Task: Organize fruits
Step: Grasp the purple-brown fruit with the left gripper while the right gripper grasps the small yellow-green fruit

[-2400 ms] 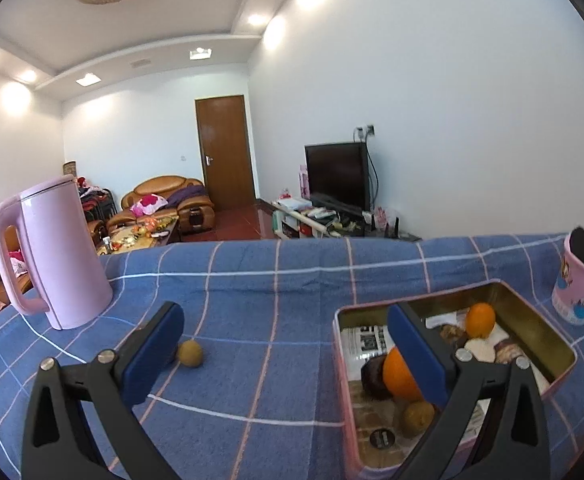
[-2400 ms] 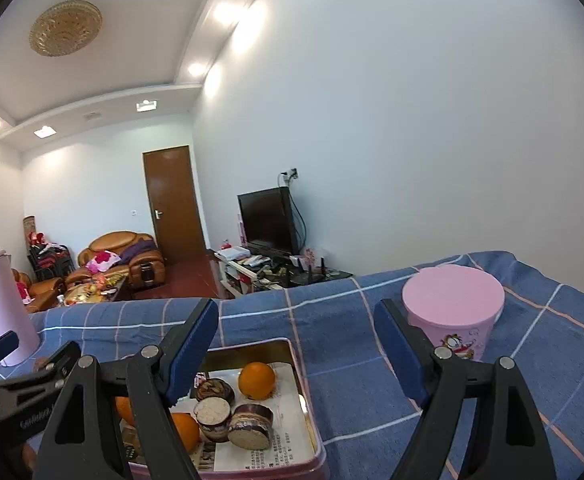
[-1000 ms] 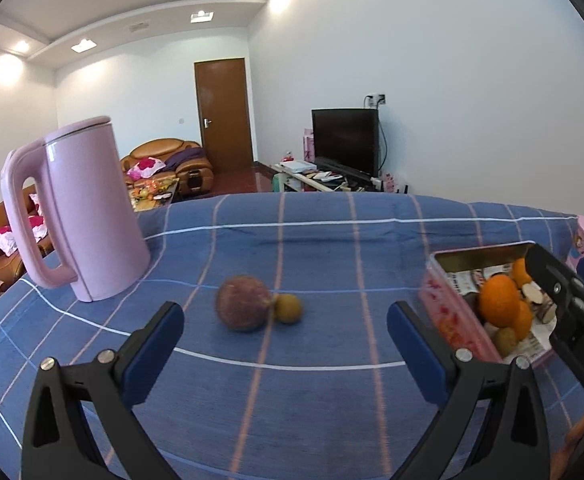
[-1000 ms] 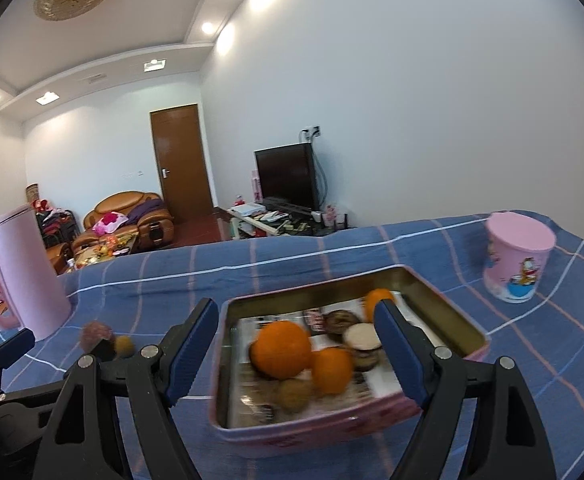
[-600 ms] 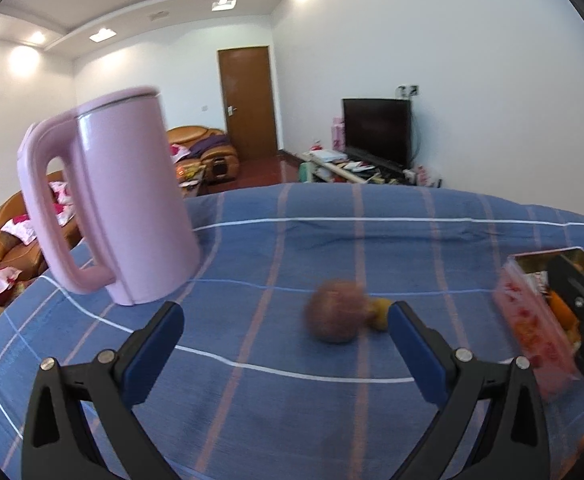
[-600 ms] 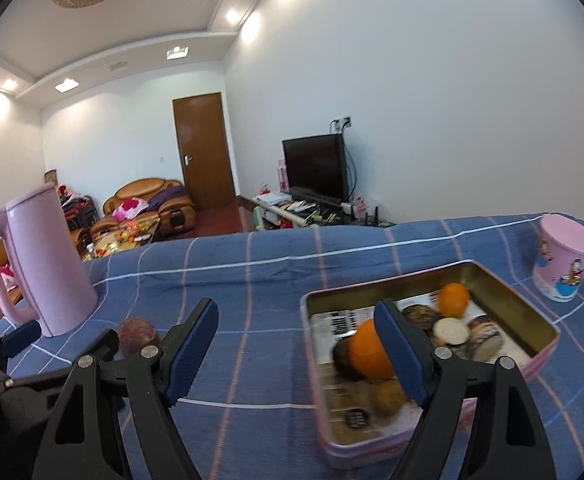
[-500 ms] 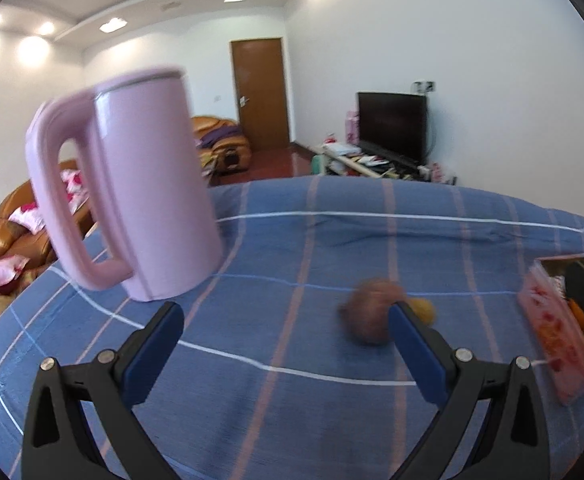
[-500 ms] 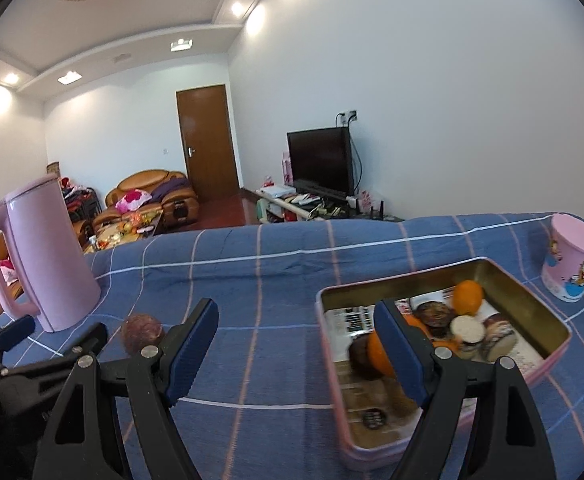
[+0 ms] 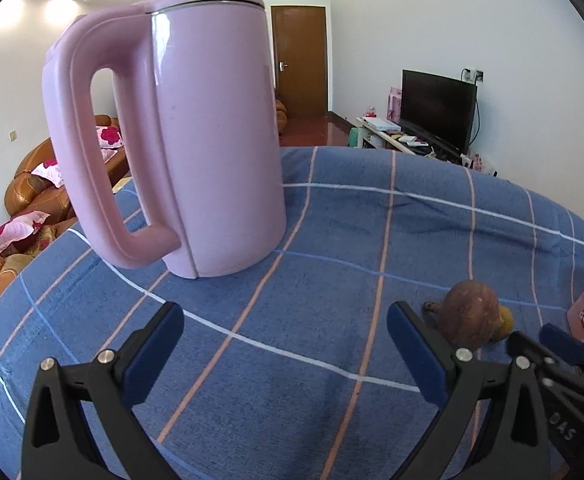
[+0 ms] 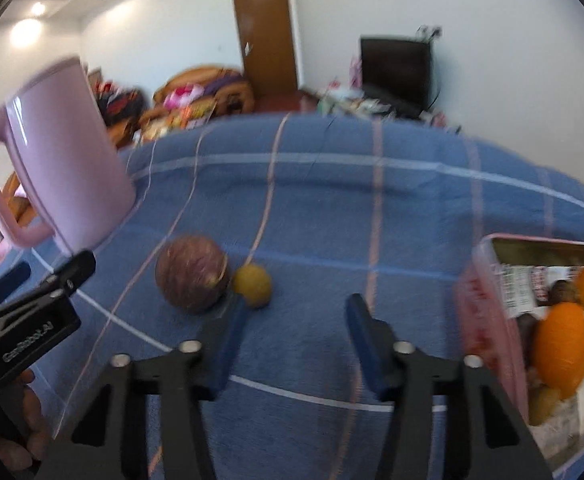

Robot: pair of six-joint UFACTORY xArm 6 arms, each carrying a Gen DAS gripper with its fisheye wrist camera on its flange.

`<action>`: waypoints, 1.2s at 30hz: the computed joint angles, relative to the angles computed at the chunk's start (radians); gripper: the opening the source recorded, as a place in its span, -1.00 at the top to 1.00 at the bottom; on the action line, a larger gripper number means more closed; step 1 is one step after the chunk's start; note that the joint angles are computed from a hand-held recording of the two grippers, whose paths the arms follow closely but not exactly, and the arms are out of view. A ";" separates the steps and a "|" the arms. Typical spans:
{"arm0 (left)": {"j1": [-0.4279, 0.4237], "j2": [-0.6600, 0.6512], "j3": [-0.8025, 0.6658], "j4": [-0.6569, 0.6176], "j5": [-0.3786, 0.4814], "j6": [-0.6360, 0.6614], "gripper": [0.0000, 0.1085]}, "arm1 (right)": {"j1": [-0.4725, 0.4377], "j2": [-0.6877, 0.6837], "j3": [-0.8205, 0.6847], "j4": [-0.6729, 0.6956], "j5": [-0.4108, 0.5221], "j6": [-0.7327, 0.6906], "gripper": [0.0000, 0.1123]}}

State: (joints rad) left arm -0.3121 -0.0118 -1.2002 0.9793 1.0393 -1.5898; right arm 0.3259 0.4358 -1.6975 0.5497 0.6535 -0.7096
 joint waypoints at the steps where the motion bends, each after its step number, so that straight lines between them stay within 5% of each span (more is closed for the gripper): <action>1: -0.001 0.001 -0.001 0.000 0.004 0.001 -0.90 | 0.000 0.011 -0.017 0.000 0.018 0.004 0.12; 13: -0.002 0.004 -0.006 -0.006 0.000 0.026 -0.90 | 0.031 0.133 -0.192 -0.097 0.083 0.098 0.12; 17: -0.003 0.003 -0.007 -0.002 -0.005 0.034 -0.90 | 0.036 0.126 -0.184 -0.091 0.085 0.075 0.50; 20: -0.004 0.001 -0.004 -0.001 -0.012 0.036 -0.90 | 0.033 0.099 -0.143 -0.076 0.046 0.065 0.50; 23: -0.003 0.002 -0.004 -0.001 -0.024 0.045 -0.90 | 0.025 0.015 -0.021 0.041 -0.050 -0.041 0.50; 29: 0.003 -0.003 0.008 0.015 -0.090 0.066 -0.90 | 0.031 -0.197 0.256 0.486 -0.313 -0.510 0.50; 33: 0.021 -0.010 0.024 -0.005 -0.168 0.091 -0.90 | 0.016 -0.253 0.309 0.627 -0.350 -0.658 0.50; 36: 0.036 -0.019 0.045 -0.017 -0.241 0.079 -0.89 | -0.006 -0.239 0.293 0.596 -0.327 -0.605 0.50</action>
State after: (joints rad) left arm -0.2761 -0.0311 -1.1550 0.9624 0.7983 -1.5104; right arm 0.3194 0.1970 -1.4049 1.1453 0.3262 -1.3146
